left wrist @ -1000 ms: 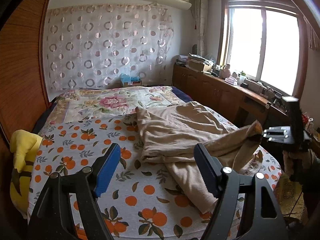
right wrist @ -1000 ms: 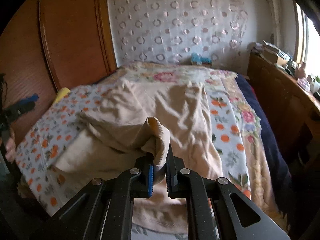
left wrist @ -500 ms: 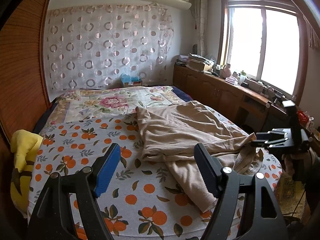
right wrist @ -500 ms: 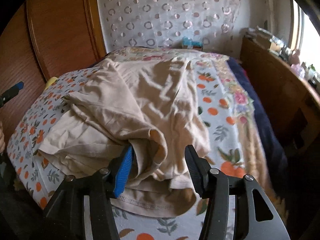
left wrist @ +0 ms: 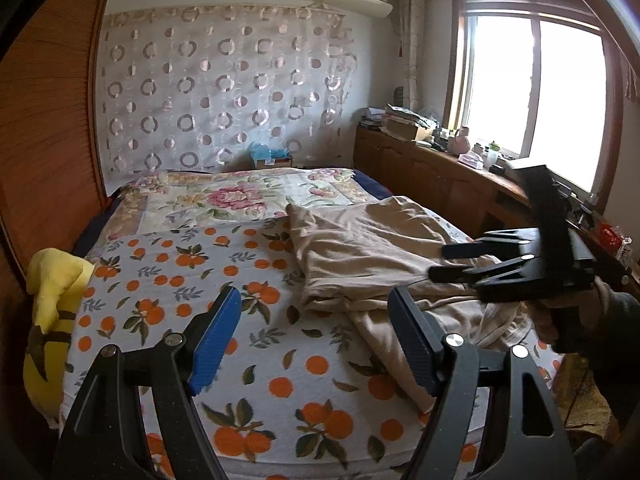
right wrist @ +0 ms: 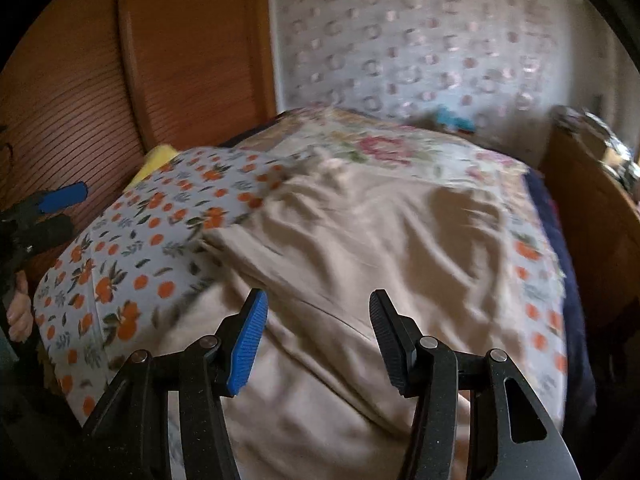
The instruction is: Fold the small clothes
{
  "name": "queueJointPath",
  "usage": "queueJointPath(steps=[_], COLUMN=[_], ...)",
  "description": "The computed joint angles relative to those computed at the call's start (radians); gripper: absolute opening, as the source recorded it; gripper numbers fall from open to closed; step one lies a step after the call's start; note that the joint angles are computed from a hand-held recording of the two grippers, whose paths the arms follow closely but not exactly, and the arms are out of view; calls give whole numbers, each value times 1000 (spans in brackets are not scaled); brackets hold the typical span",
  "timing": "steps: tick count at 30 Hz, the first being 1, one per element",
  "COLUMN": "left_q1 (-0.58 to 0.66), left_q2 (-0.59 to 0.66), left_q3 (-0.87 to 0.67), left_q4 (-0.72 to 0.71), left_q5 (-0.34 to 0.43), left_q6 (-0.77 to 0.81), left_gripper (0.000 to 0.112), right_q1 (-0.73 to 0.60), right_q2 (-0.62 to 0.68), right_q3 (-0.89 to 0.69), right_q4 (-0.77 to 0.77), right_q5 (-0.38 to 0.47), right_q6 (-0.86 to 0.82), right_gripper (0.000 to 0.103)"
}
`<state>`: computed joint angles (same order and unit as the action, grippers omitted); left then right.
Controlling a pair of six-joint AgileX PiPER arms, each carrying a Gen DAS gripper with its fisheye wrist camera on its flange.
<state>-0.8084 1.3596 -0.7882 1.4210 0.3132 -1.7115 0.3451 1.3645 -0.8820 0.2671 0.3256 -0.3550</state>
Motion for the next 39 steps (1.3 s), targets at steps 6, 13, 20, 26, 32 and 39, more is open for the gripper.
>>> queueJointPath(steps=[6,13,20,26,32,39], left_q1=[45,87,123,147,170,174], left_q2=[-30,-27,30,86,170,271], left_q3=[43,64,40,-13,-103,-199], left_q4=[23,54,84,-2,-233,-567], left_q5=[-19,-59,-102,-139,-177,-185], left_q6=[-31,-54,-68,33,288,629], left_gripper=[76,76,76,76,76,76], right_q1=[107,145,163,33,-129,-279], right_q2=[214,430,534,487,450,571], right_q3=[-220,-447,-562,-584,-663,-871], right_q4=[-102,-174,-260,84,174,61], right_q5=[80,182,216,237,252,309], right_q6=[69,84,75,-228,-298,-183], right_gripper=[55,55,30,7,7,6])
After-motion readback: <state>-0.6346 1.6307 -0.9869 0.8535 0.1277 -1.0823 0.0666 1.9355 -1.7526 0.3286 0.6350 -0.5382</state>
